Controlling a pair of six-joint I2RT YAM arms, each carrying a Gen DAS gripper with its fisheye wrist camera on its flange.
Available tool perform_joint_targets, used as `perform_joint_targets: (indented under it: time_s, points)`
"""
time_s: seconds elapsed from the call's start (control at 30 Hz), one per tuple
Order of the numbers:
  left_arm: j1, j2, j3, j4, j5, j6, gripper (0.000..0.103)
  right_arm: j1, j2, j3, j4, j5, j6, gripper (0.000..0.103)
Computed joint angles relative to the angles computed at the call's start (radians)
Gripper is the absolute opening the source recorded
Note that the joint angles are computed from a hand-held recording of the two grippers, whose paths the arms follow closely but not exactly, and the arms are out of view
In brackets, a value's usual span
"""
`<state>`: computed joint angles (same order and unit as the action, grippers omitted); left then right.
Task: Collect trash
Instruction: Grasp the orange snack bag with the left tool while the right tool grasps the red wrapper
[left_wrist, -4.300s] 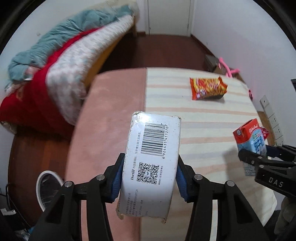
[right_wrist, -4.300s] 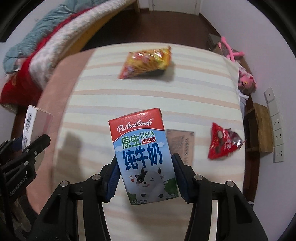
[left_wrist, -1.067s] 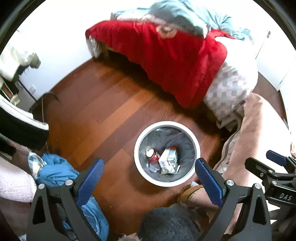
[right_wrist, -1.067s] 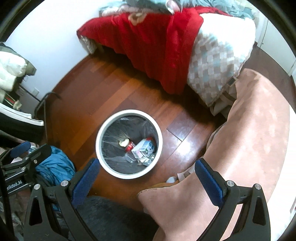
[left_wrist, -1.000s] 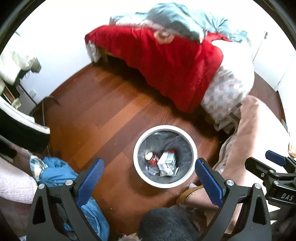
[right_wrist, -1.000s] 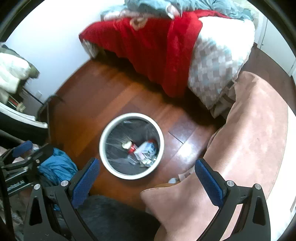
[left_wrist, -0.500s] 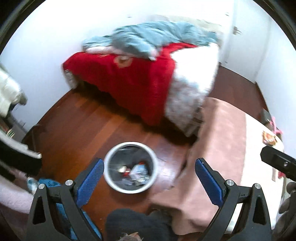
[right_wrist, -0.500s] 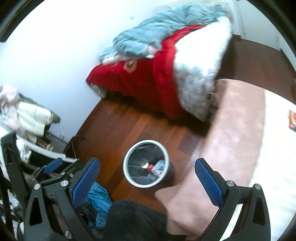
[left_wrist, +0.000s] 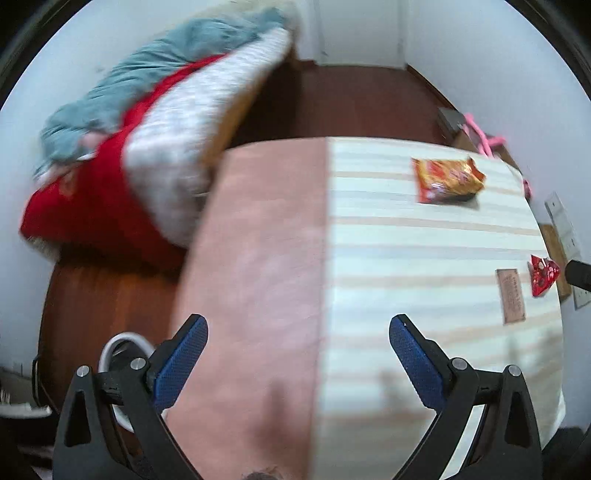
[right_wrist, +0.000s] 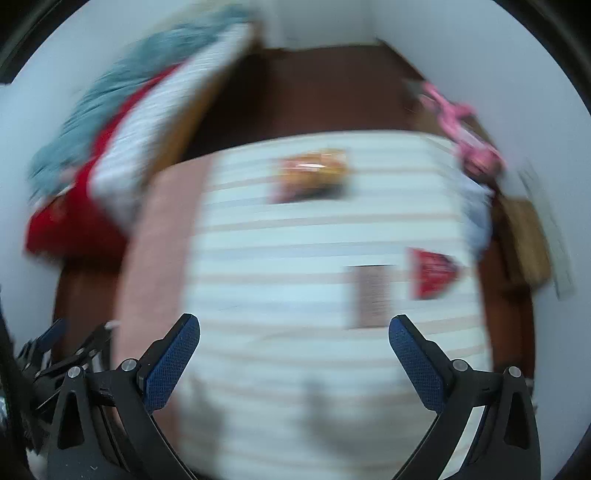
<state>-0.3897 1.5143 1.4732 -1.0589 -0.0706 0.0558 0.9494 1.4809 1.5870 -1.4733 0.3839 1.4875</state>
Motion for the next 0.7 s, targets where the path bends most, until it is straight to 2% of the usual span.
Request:
perform_joint_targets:
  time_s: [0.1,0.23,0.3,0.33,0.37,0.5,0.53,0.63,0.67,0.7]
  points:
    - [-0.106,0.148,0.121,-0.021,0.006,-0.086,0.100,-0.197,-0.199,-0.295,0.125,-0.078,-0.069,0.103]
    - [-0.197,0.319,0.312,-0.050,0.006,-0.140,0.100,-0.431,-0.334,-0.539,0.298,-0.174,-0.203,0.077]
    - [-0.234,0.401,0.412,-0.051,-0.002,-0.123,0.100,-0.491,-0.360,-0.598,0.354,-0.208,-0.240,0.073]
    - [-0.254,0.444,0.464,-0.053,-0.013,-0.104,0.100,-0.509,-0.366,-0.627,0.386,-0.222,-0.258,0.066]
    - [-0.275,0.492,0.521,-0.058,-0.030,-0.082,0.100,-0.522,-0.359,-0.651,0.412,-0.228,-0.273,0.052]
    - [-0.324,0.629,0.668,-0.051,-0.053,0.031,0.099,-0.534,-0.354,-0.680,0.461,-0.232,-0.278,0.022]
    - [-0.333,0.655,0.698,-0.049,-0.063,0.059,0.098,-0.546,-0.364,-0.686,0.476,-0.232,-0.284,0.021]
    - [-0.356,0.759,0.811,-0.054,-0.074,0.138,0.089,-0.584,-0.367,-0.668,0.477,-0.220,-0.301,0.020]
    - [-0.357,0.795,0.858,-0.071,-0.073,0.151,0.076,-0.601,-0.363,-0.659,0.478,-0.222,-0.313,0.020]
    - [-0.362,0.831,0.901,-0.088,-0.083,0.160,0.058,-0.623,-0.355,-0.649,0.481,-0.223,-0.328,0.020]
